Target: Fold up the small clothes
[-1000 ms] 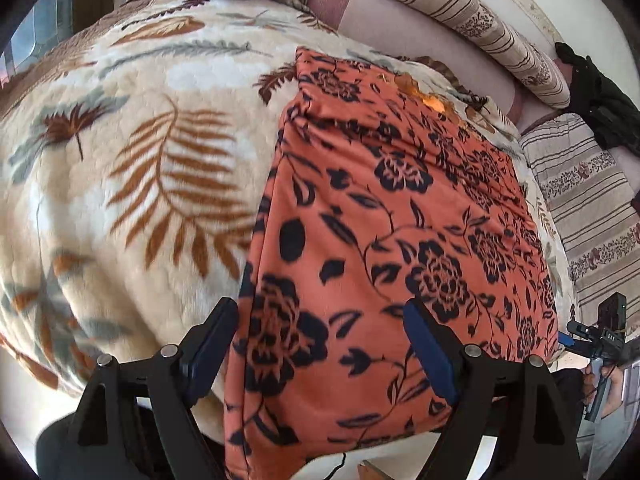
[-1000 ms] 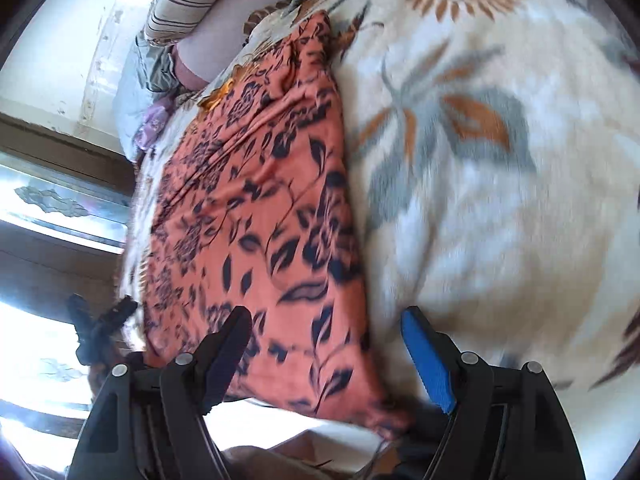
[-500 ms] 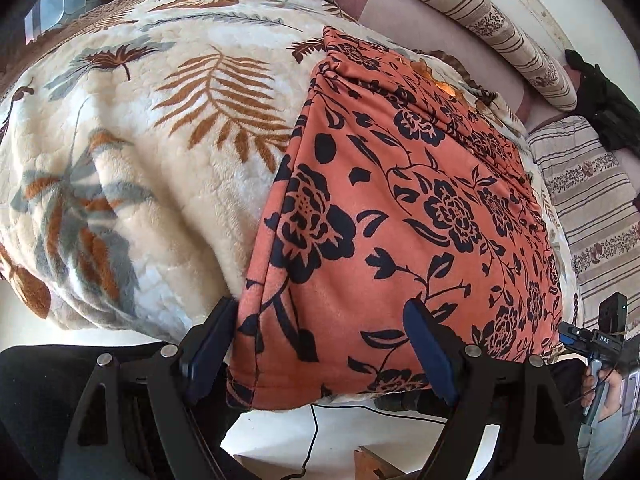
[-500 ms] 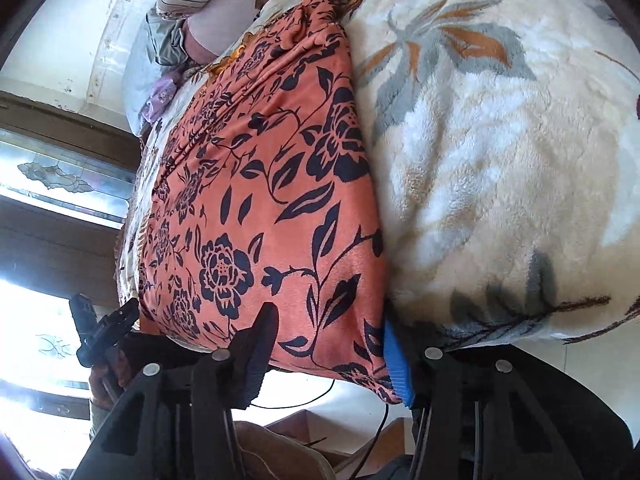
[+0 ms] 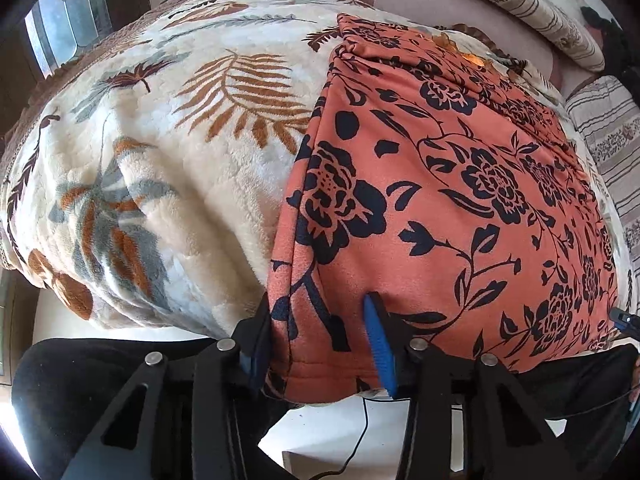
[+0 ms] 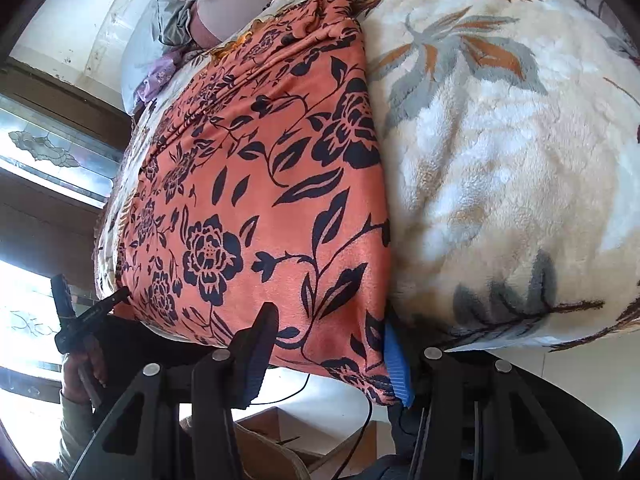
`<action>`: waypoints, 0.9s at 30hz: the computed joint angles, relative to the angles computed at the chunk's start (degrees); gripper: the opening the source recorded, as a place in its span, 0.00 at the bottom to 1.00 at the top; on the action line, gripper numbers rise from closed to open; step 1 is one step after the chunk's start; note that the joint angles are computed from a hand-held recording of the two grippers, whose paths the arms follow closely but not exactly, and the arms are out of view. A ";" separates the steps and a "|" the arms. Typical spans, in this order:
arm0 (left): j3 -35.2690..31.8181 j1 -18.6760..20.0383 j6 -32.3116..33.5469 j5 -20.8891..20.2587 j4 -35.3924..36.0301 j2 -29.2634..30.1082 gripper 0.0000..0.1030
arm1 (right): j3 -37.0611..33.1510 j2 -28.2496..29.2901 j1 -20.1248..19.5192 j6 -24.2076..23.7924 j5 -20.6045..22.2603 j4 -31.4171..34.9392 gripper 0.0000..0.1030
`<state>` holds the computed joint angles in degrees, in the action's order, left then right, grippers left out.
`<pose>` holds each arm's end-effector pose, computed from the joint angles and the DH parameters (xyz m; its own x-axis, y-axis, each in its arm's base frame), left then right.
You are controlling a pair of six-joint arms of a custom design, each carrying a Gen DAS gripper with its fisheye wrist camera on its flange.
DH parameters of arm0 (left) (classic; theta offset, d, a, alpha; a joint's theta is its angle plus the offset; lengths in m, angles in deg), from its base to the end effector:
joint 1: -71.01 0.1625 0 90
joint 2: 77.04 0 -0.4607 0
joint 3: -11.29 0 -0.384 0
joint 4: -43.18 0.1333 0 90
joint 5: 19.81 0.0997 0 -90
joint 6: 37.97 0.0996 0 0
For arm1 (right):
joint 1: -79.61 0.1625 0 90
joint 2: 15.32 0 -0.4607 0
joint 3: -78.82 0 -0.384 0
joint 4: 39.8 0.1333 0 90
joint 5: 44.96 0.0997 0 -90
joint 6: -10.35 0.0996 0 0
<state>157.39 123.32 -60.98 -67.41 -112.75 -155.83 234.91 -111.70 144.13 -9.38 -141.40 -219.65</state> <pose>-0.0465 -0.3881 0.1842 -0.7676 0.1182 -0.6299 0.3380 0.9097 -0.2413 -0.0095 -0.3039 0.2532 -0.9472 0.1867 0.2608 0.0555 0.8963 -0.4399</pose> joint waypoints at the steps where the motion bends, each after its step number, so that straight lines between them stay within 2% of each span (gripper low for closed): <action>1: 0.14 -0.31 0.15 0.40 -0.15 0.23 0.40 | 0.05 0.09 0.02 -0.07 -0.06 -0.26 0.53; 8: 0.44 -0.63 0.96 0.85 -0.70 0.27 0.31 | 0.15 1.61 1.68 0.06 -2.51 -2.30 0.52; 17: 0.89 -0.61 1.46 1.06 -1.93 0.43 0.33 | 0.02 2.71 2.41 1.15 -3.51 -3.34 0.53; 19: 1.07 -0.64 1.97 0.80 -2.55 0.33 0.29 | 0.07 3.27 3.30 1.57 -4.83 -4.14 0.47; 21: 1.08 -0.56 2.66 0.11 -3.14 0.05 0.18 | 0.15 2.68 2.98 2.69 -5.45 -4.00 0.22; 23: 0.79 -0.56 2.42 -0.37 -2.58 -0.71 0.11 | 0.54 -0.76 -0.06 2.35 -0.82 -0.89 0.12; 27: 0.15 -1.50 2.63 -2.29 -1.29 -4.93 0.10 | 1.13 -8.55 -3.35 0.54 6.98 5.21 0.11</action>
<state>157.54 121.82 -58.35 -69.70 -114.04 -160.76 236.05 -120.25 140.78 -8.84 -134.42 -214.44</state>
